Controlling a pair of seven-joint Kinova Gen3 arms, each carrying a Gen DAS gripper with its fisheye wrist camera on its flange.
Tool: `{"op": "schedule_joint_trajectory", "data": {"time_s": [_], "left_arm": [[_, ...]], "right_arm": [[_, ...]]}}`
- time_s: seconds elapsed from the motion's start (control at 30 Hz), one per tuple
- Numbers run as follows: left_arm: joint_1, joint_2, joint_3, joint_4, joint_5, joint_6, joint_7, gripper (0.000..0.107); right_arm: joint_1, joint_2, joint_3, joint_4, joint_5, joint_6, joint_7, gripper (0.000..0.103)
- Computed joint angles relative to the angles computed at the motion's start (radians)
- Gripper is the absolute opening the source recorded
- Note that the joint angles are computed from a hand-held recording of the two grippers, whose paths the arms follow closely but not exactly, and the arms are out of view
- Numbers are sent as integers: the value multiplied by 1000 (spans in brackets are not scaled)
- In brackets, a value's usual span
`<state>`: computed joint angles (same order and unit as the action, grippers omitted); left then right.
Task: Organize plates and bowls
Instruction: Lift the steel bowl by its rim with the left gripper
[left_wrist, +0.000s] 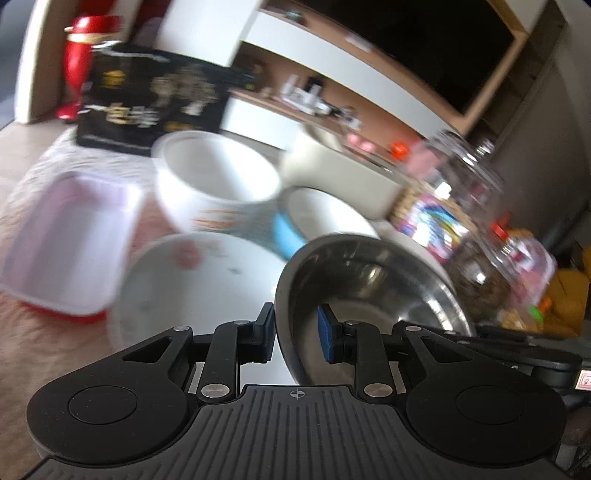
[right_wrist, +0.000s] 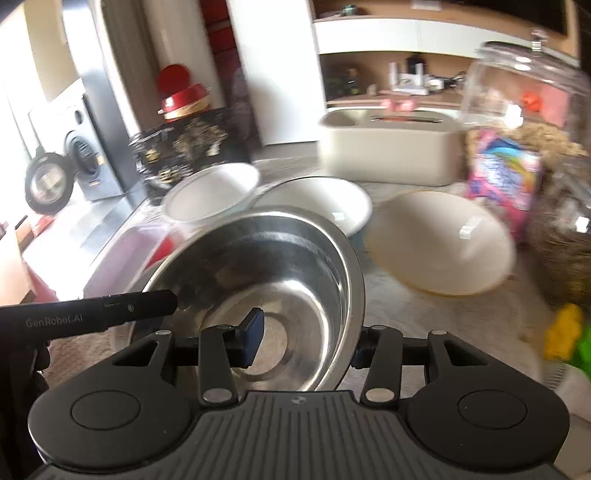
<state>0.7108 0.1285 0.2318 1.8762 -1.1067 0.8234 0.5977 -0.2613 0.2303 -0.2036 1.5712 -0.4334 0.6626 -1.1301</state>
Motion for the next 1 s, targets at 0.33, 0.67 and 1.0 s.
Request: {"op": "schedule_joint_trajectory", "data": {"time_s": [0.33,0.67,1.0], "left_arm": [[-29,-73,31,134,26,104,130,24],[-19,-25,66,112,26,186,82,26],[-11,-32,30,133,58,168,139,39]], "right_arm": [[-151,135,-28,-100,85,40,-130,45],[-238,151,-13,-101,246,-20,-234,46],[-195,131,-42,-38,234,-103,-203,46]]}}
